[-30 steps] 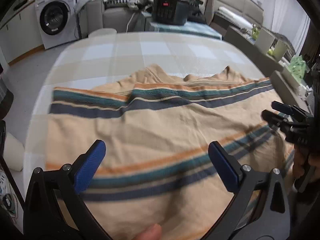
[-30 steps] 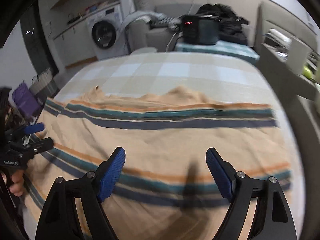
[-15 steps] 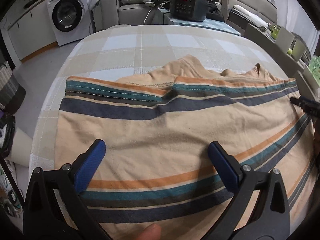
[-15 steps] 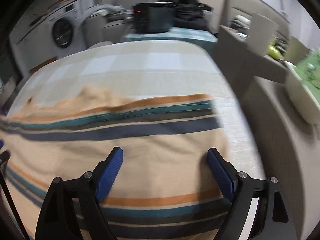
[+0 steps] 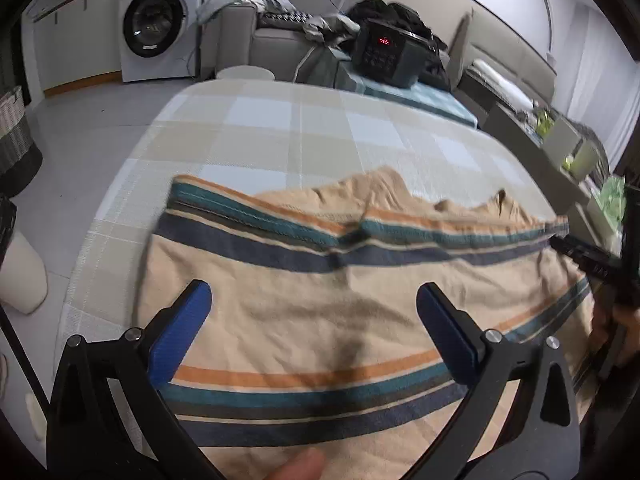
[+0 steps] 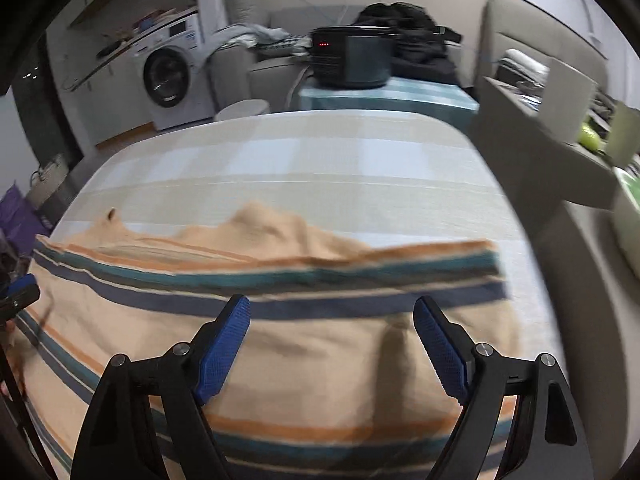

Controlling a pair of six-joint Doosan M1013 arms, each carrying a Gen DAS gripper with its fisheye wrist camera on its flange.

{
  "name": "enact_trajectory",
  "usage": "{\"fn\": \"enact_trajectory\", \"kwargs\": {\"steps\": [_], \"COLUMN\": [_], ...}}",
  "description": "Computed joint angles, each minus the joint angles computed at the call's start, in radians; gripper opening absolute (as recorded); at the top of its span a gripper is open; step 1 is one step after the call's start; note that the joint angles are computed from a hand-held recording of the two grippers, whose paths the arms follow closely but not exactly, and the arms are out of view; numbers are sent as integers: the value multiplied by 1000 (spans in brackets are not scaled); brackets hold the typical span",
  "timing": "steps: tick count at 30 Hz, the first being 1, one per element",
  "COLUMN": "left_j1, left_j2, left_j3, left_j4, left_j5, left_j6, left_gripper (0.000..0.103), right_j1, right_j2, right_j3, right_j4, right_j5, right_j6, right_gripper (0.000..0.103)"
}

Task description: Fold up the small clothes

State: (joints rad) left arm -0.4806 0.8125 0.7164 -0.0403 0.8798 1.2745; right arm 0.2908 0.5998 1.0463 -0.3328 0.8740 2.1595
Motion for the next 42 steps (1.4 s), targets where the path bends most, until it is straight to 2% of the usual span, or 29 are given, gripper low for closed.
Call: {"fn": "enact_trajectory", "kwargs": {"steps": [2, 5, 8, 11, 13, 14, 15, 18, 20, 23, 24, 28, 32, 38, 42], "left_j1": [2, -10, -18, -17, -17, -17, -17, -21, -22, -22, -21, -15, -15, -45, -47], "left_j2": [3, 30, 69, 72, 69, 69, 69, 73, 74, 74, 69, 40, -35, -187, -284], "left_j3": [-5, -52, -119, -118, -109, -109, -110, -115, -118, -116, -109, -69, 25, 233, 386], "left_j4": [-22, 37, 81, 87, 90, 92, 94, 111, 116, 115, 112, 83, 64, 149, 173], "left_j5": [5, 63, 147, 145, 135, 135, 135, 142, 145, 143, 137, 106, 33, -37, -62], "left_j6": [17, 14, 13, 13, 10, 11, 10, 9, 9, 7, 5, -3, -8, -43, -144], "left_gripper": [102, 102, 101, 102, 102, 101, 101, 102, 101, 101, 101, 102, 101, 102, 102], "right_j1": [14, 39, 55, 56, 47, 43, 31, 13, -12, -7, -7, 6, 37, 98, 125], "right_j2": [22, 40, 68, 85, 70, 61, 40, 6, -30, -46, -58, -149, -211, -274, -305], "right_j3": [-33, -59, -102, -116, -93, -80, -46, 14, 68, 87, 104, 208, 278, 374, 418], "right_j4": [8, 21, 77, 98, 85, 24, 0, -144, -142, -265, -276, -273, -271, -257, -251], "right_j5": [5, -21, 13, 55, 55, 70, 52, 96, 94, 201, 194, 70, -23, -126, -152], "right_j6": [-31, -122, -241, -294, -258, -196, -154, 7, 72, 200, 211, 254, 264, 271, 326], "right_gripper": [86, 86, 86, 86, 86, 87, 87, 87, 87, 86, 86, 86, 86, 86, 86]}}
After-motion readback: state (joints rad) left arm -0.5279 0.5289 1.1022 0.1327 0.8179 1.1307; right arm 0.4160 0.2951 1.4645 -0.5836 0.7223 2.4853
